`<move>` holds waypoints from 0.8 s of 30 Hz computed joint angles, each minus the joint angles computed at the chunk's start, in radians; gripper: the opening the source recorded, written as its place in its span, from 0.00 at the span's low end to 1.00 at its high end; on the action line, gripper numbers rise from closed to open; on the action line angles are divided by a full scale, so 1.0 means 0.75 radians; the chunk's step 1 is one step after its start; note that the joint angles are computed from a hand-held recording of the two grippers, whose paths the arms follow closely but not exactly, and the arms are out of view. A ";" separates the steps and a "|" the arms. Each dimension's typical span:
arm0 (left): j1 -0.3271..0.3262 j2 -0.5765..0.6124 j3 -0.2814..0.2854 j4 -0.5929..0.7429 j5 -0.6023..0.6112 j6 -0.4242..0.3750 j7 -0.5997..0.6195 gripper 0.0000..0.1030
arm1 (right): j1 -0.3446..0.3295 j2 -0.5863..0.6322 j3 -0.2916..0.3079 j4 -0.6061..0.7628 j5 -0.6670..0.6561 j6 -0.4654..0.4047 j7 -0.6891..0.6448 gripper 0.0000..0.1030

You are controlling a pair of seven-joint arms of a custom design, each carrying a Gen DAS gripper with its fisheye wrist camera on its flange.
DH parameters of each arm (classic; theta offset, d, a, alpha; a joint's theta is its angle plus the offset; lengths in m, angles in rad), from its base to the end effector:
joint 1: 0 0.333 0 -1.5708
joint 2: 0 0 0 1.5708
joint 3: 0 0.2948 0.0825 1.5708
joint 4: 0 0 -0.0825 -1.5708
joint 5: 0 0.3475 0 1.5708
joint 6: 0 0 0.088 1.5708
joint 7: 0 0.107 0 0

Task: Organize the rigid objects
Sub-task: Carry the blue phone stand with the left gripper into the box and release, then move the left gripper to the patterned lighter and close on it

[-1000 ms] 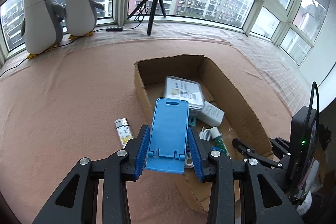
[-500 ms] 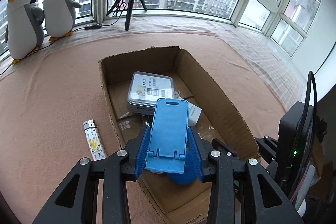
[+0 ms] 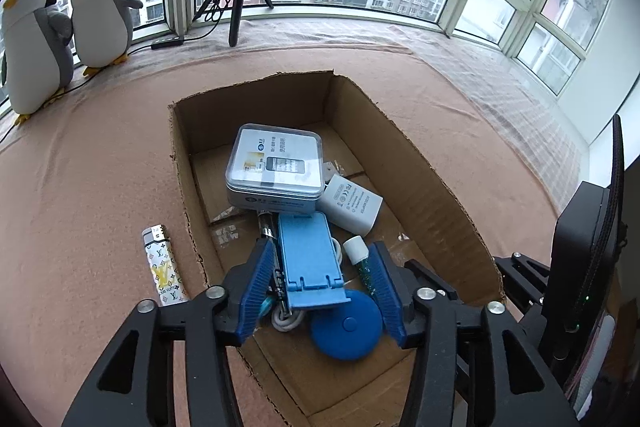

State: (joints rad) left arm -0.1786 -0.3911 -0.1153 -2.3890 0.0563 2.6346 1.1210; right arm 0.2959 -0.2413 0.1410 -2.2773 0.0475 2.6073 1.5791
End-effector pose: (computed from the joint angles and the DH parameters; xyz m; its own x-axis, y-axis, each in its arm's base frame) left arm 0.4282 -0.1362 0.5331 0.0542 -0.9839 0.1705 -0.8080 -0.1435 -0.5714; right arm 0.4423 0.2099 0.5132 0.3935 -0.9192 -0.0133 -0.7772 -0.3249 -0.5389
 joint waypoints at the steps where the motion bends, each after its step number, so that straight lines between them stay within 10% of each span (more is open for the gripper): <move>1: 0.000 -0.002 0.000 -0.001 0.000 0.000 0.002 0.57 | 0.000 -0.001 -0.001 -0.001 0.001 0.001 -0.001 0.33; 24: 0.068 -0.278 0.096 -0.163 -0.028 -0.037 0.026 0.58 | 0.000 -0.001 0.000 -0.003 -0.001 0.004 0.001 0.33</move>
